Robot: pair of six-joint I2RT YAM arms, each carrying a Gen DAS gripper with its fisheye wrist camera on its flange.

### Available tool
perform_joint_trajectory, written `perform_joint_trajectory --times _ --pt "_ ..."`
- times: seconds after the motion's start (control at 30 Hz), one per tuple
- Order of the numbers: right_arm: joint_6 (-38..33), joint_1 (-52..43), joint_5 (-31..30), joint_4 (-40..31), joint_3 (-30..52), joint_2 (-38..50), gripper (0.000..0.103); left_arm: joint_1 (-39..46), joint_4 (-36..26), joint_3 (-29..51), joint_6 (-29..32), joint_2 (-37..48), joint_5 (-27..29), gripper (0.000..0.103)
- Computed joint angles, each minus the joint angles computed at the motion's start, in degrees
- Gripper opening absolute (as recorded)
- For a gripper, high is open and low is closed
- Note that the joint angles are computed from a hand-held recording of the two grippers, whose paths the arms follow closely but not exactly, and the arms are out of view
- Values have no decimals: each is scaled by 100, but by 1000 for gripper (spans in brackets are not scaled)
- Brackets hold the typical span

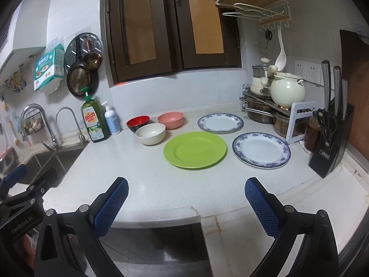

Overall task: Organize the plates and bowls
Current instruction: 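Move both grippers forward to the rim of the lime-green plate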

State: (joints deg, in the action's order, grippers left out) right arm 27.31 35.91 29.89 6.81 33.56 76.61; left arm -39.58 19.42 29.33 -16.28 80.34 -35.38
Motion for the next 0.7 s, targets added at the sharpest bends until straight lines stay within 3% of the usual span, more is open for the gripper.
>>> perform_joint_trajectory --times 0.07,0.27,0.47,0.7 --pt "9 -53 2 50 107 182 102 117 223 128 160 280 -1 103" --pt "5 -344 57 308 657 1030 102 884 834 791 843 1218 971 103" --pt "-18 -627 154 255 1767 2099 102 1649 744 2017 1348 2243 2163 103" --pt "373 -788 417 -344 3152 3152 102 2133 27 3655 1873 3343 3216 103"
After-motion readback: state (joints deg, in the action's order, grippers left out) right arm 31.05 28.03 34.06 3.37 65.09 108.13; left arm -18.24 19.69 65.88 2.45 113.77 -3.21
